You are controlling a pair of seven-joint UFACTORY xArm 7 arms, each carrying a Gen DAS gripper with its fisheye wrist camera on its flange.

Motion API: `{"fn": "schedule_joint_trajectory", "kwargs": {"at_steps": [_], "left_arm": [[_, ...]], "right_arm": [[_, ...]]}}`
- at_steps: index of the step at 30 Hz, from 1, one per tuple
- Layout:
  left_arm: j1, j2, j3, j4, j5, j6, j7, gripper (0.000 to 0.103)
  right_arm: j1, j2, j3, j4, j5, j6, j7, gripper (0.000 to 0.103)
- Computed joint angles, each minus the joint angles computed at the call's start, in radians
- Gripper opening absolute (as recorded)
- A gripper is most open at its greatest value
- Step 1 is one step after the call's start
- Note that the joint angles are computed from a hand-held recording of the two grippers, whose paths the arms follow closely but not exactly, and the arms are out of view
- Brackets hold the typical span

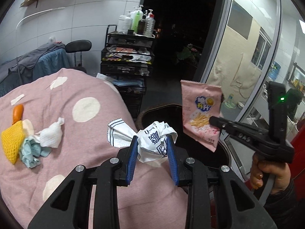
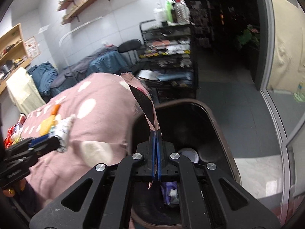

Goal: Collect trash
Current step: 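Carry the pink snack bag to the black bin and release it with the right tool, then lower the crumpled white paper into the black bin and open the left tool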

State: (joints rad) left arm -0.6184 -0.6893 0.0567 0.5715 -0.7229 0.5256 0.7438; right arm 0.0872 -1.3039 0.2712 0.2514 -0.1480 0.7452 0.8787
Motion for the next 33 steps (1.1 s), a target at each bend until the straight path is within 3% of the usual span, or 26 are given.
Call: {"fn": "schedule_joint_trajectory", "kwargs": {"at_steps": [7, 22, 23, 25, 26, 33], "left_arm": [[-0.034, 0.034, -0.030, 0.005, -0.007, -0.018, -0.004, 0.030], [-0.060, 0.064, -0.055, -0.001, 0.012, -0.033, -0.022, 0.030], [-0.060, 0.065, -0.055, -0.002, 0.013, -0.033, -0.022, 0.030], [-0.061, 0.069, -0.055, 0.000, 0.013, -0.030, -0.023, 0.030], [-0.060, 0.071, -0.057, 0.001, 0.014, -0.031, -0.025, 0.030], [-0.063, 0.076, -0.062, 0.003, 0.017, -0.035, -0.025, 0.030]], "right_arm": [[-0.011, 0.002, -0.031, -0.070, 0.017, 0.020, 0.020, 0.003], [-0.030, 0.145, -0.068, -0.161, 0.026, -0.065, 0.052, 0.007], [-0.027, 0.154, -0.069, -0.162, 0.025, -0.068, 0.050, 0.013], [-0.021, 0.157, -0.068, -0.169, 0.027, -0.071, 0.054, 0.040], [-0.023, 0.151, -0.060, -0.174, 0.025, -0.074, 0.065, 0.060], [-0.007, 0.102, -0.058, -0.191, 0.018, -0.065, 0.086, 0.068]]}}
